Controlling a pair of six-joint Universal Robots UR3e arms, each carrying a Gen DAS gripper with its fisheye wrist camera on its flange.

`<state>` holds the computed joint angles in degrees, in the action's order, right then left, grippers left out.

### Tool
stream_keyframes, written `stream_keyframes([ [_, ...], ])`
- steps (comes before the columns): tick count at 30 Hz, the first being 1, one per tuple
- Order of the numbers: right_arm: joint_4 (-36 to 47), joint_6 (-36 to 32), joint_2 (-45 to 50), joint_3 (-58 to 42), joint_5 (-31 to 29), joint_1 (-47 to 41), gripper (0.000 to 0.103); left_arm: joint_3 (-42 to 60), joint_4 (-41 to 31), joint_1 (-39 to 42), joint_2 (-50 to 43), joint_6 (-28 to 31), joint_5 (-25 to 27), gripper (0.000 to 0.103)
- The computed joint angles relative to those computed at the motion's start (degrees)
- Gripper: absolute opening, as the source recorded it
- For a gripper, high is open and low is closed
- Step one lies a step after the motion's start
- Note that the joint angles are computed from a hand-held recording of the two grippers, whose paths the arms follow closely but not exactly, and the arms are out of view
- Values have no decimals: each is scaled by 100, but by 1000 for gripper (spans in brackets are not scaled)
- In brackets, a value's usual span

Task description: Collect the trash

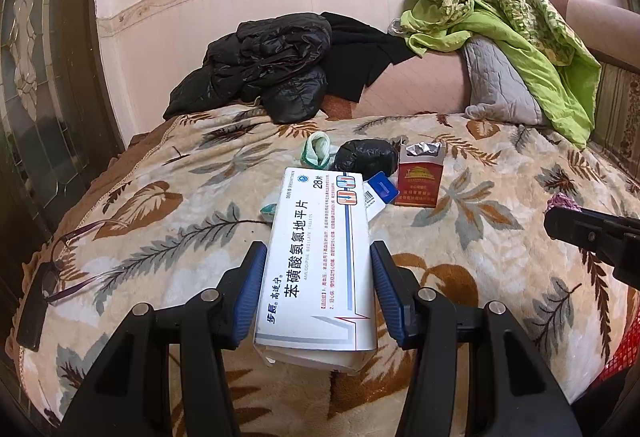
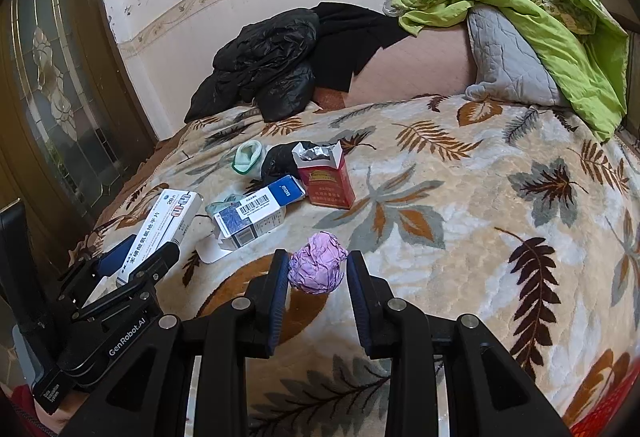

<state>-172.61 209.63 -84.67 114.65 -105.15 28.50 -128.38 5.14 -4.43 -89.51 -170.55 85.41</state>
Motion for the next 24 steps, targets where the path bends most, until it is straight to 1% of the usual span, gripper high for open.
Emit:
stream_keyframes([
  [24,-24,-2,-46,56,34,-31,32,31,96,-176,-145,94,142,52],
])
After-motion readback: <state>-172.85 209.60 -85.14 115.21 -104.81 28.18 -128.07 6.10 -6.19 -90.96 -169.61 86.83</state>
